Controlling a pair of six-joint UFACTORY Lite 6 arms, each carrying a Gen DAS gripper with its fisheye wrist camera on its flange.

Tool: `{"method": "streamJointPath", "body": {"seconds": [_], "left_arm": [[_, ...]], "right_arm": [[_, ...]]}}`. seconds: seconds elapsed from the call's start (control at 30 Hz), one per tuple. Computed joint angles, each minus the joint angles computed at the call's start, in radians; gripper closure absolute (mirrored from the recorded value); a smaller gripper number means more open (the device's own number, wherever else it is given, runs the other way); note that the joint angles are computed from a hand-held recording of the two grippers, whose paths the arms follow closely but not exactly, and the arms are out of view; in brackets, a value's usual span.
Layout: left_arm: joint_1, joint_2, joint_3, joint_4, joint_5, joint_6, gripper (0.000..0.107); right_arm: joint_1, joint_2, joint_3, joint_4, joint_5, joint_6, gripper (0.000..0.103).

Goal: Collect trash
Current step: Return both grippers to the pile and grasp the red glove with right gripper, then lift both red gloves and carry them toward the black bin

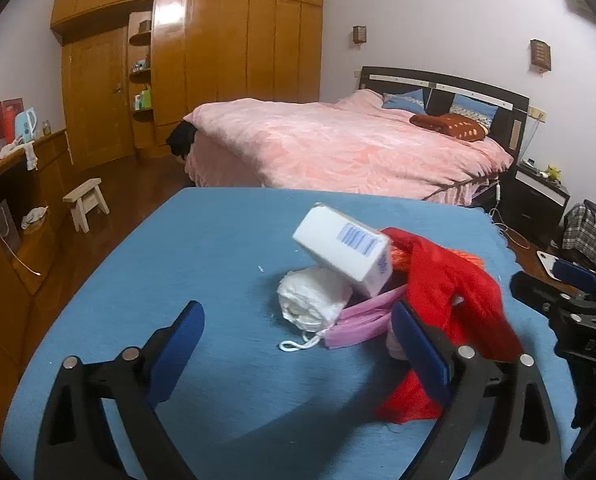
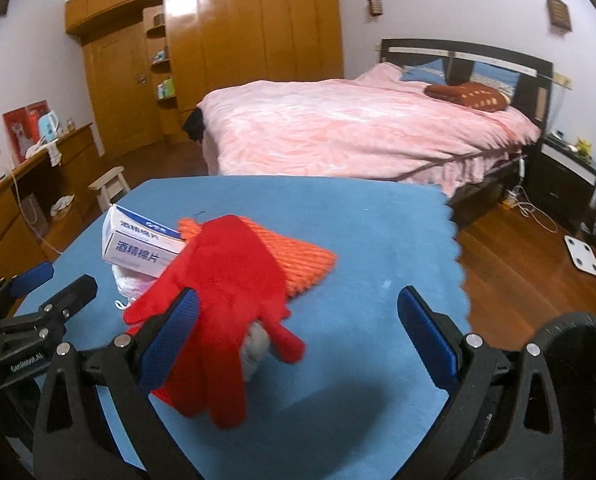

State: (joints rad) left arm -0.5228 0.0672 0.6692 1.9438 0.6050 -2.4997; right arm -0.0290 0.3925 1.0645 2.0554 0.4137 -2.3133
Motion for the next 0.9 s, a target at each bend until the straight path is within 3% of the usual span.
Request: {"method": "streamJointPath", "body": {"seconds": [0.13, 0.2, 0.27, 0.43, 0.57, 0.77, 0.9], "left_arm": [[0.020, 0.014, -0.003, 0.031, -0.007, -0.029, 0.015], [0.024, 0.020, -0.005, 0.040, -0.008, -0.043, 0.015], [0.030, 0.025, -0.008, 0.050, -0.011, -0.057, 0.015], [0.035, 0.024, -0.014, 0.063, -0.013, -0.071, 0.015], [0.035, 0.023, -0.017, 0.066, -0.013, -0.077, 0.015], [0.029, 0.019, -0.018, 0.059, -0.008, -0.075, 0.015], [0.005, 0.001, -0.011, 0.025, 0.001, -0.043, 0.015]], "right_arm": [[0.040, 0.058, 0.062, -0.038, -0.019, 0.038, 0.012], [0.043, 0.080, 0.090, -0.104, -0.021, 0.098, 0.023], [0.050, 0.104, 0.122, -0.183, -0.025, 0.183, 0.026], [0.040, 0.139, 0.166, -0.392, 0.012, 0.383, 0.055], [0.043, 0.127, 0.141, -0.404, 0.025, 0.382, 0.078], [0.018, 0.073, 0.090, -0.404, 0.067, 0.362, 0.089], [-0.018, 0.018, 0.057, -0.434, 0.120, 0.380, 0.090]]}}
